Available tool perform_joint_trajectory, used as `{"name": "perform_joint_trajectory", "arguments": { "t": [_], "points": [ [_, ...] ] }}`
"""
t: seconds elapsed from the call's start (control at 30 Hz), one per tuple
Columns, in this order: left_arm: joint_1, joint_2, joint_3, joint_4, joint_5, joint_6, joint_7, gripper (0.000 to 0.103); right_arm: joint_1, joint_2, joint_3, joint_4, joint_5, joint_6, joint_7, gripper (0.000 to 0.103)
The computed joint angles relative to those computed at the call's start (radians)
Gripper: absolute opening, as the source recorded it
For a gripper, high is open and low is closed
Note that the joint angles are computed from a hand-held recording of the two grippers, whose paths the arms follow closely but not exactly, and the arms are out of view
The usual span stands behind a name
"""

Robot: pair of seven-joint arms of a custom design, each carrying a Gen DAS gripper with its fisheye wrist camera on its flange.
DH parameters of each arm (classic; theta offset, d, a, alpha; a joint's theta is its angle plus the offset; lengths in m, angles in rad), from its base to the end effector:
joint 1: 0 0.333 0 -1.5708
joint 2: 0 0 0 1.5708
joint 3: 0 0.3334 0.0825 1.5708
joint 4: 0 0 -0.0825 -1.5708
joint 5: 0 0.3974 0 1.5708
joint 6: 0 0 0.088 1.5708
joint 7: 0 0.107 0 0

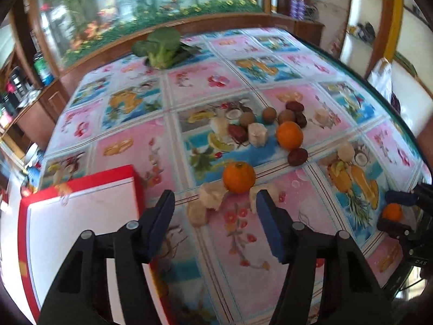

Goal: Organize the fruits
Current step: 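Grasp an orange with the left gripper while the right gripper grasps another orange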

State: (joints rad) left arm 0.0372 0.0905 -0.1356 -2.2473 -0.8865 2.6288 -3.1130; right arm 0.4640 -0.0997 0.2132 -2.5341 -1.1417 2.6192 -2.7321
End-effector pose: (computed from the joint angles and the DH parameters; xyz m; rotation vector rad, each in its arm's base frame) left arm 0.5636 -0.0362 0.3578 -0.8267 2.6646 -0.7957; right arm 0.3504 0.3076 0.3253 -1.5144 2.1173 -0.6524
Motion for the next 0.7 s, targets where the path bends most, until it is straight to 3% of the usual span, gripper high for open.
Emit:
{"name": "perform_joint_trajectory", "arguments": {
  "t": [0.07,0.13,0.33,0.57,0.7],
  "points": [
    [-0.016,0.035,0.001,0.033,0.109,-0.015,-0.086,0.050,0.000,0.000,0.000,0.000,-0.005,-0.001,0.000,0.047],
    [-0.018,0.050,-0.006,0.063,0.151,-0.057,-0.118,0.047,0.000,0.002,0.000,0.002,-0.008,-0.004,-0.002,0.047],
    [-0.028,0.072,-0.021,0.099,0.241,-0.102,-0.199,0.045,0.002,0.004,-0.001,0.003,-0.021,-0.005,0.013,0.047],
    [-0.029,0.109,-0.023,0.116,0.316,-0.094,-0.271,0.044,0.002,0.004,-0.002,0.002,-0.022,-0.002,0.006,0.047],
    [-0.027,0.129,-0.026,0.142,0.341,-0.134,-0.309,0.034,0.007,0.006,0.000,0.008,0.011,-0.021,-0.026,0.041]
  ]
}}
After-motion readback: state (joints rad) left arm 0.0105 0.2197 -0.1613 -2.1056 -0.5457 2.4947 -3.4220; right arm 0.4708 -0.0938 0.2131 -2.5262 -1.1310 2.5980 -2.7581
